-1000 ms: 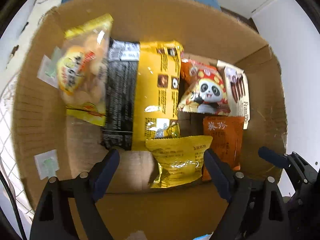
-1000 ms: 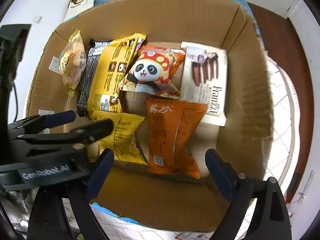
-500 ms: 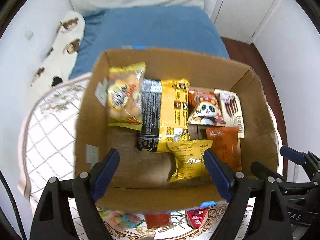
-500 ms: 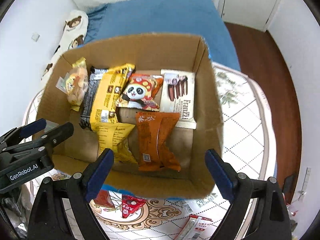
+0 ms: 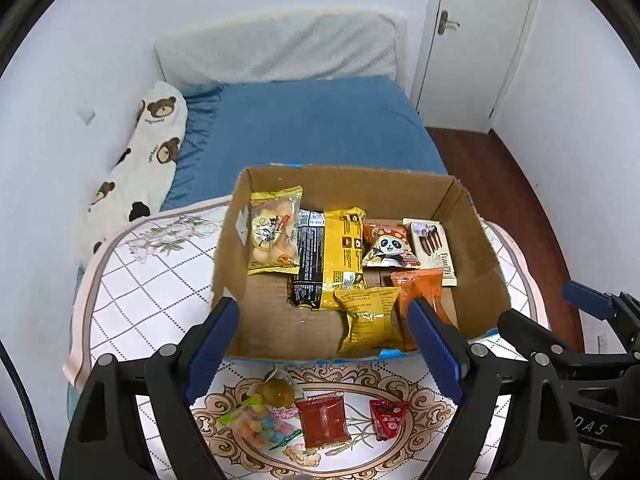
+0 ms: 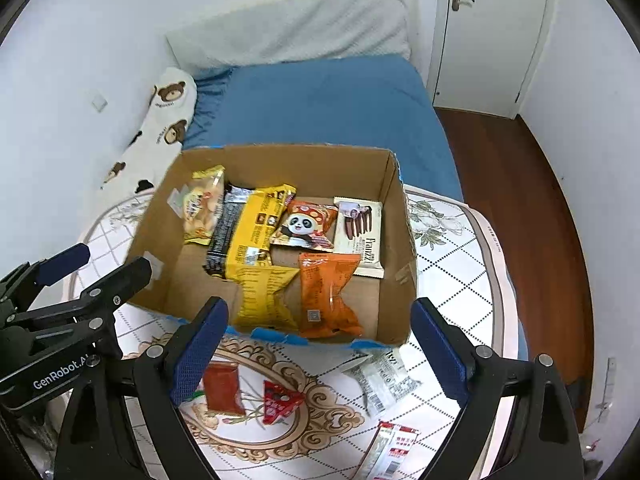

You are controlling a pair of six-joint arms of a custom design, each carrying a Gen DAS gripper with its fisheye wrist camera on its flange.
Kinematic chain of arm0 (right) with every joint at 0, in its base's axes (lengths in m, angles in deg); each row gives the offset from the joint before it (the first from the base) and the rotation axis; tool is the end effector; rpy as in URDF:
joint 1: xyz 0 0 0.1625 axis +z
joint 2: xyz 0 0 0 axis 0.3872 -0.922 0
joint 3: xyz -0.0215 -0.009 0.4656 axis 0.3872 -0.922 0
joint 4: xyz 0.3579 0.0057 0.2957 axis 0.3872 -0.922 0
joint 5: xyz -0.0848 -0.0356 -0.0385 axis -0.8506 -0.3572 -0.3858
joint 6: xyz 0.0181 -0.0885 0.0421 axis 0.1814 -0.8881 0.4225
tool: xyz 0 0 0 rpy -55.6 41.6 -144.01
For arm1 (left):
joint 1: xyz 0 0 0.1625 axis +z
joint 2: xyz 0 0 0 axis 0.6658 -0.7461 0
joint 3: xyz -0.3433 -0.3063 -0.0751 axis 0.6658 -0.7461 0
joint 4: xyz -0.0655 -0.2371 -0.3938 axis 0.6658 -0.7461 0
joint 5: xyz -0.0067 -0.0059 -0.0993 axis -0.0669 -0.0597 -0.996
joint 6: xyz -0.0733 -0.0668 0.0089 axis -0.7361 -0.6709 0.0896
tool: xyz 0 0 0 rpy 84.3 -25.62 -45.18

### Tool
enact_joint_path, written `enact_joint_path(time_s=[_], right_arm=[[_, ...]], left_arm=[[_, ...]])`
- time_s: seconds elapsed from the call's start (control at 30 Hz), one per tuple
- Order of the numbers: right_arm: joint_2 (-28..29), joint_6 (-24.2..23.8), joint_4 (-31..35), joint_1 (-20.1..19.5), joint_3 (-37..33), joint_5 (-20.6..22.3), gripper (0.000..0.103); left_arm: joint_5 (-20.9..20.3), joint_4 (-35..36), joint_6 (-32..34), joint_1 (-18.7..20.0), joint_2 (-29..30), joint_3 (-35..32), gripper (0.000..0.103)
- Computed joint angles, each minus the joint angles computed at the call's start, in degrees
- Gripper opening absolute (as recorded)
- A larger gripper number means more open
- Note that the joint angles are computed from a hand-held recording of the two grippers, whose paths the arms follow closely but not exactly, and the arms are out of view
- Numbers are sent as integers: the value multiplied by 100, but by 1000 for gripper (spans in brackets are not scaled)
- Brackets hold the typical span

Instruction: Organize snacks

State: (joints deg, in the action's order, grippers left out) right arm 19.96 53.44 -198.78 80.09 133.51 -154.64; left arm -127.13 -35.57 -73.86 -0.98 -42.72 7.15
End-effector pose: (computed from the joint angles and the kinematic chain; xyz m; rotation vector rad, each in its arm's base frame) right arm 0.2341 -0.6980 0.4412 0.4209 -2.4140 0.4759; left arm -0.5195 -0.7277 0.1365 0.1582 2.2861 -0.6610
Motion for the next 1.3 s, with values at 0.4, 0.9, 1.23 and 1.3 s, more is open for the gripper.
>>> enact_joint_path(time_s=[0.4, 0.9, 1.23, 1.3], right_arm=[[-740, 406, -188, -35, 719, 573, 94], [-1364, 1631, 454, -1658, 2079, 55, 94], [-1159, 1605, 360, -2054, 2388, -455, 71], [-1182, 1414, 166, -2002, 2513, -484, 58]], left_arm=[[365, -34, -584, -336, -495, 823, 86], [-1930, 166, -1373, 601, -262, 1613, 86], [-1886, 488, -960, 813, 505, 941, 56], [-1838, 383, -998, 783, 458, 1067, 53]])
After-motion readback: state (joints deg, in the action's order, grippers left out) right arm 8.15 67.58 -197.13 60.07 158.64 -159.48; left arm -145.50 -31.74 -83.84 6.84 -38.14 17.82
